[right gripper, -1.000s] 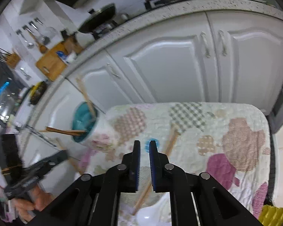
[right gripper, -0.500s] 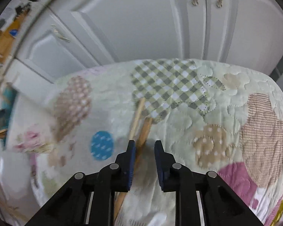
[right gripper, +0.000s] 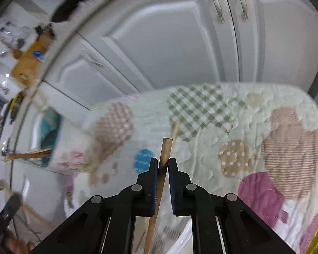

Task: Organize utensils
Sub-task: 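Lower both chopsticks into the holder and open both grippers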

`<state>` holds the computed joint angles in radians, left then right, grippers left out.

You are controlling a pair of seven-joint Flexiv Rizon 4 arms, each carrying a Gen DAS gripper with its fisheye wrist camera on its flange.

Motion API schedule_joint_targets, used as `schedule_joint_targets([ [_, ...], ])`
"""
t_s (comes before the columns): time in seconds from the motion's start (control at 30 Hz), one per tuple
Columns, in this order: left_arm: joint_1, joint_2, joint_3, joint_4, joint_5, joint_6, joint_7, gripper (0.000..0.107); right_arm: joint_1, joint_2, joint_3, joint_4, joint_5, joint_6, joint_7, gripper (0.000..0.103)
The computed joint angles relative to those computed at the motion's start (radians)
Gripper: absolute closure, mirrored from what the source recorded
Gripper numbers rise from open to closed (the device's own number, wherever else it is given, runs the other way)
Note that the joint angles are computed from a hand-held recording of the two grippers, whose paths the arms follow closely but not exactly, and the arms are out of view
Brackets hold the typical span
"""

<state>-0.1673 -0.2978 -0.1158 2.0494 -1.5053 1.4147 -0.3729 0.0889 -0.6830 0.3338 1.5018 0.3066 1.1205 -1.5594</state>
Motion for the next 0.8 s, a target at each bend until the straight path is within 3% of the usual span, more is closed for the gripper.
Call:
schedule_joint_targets([
  [0.3, -0.022, 0.052, 0.02, 0.029, -0.063, 0.009, 0.051, 0.1, -0.07, 0.16, 0.094, 0.11, 0.123, 0.109, -0.175, 0.095],
  [0.8, -0.044, 0.086, 0.052, 0.024, -0.121, 0.024, 0.086, 0.1, -0.049, 0.233, 0.08, 0.087, 0.233, 0.091, -0.29, 0.095],
])
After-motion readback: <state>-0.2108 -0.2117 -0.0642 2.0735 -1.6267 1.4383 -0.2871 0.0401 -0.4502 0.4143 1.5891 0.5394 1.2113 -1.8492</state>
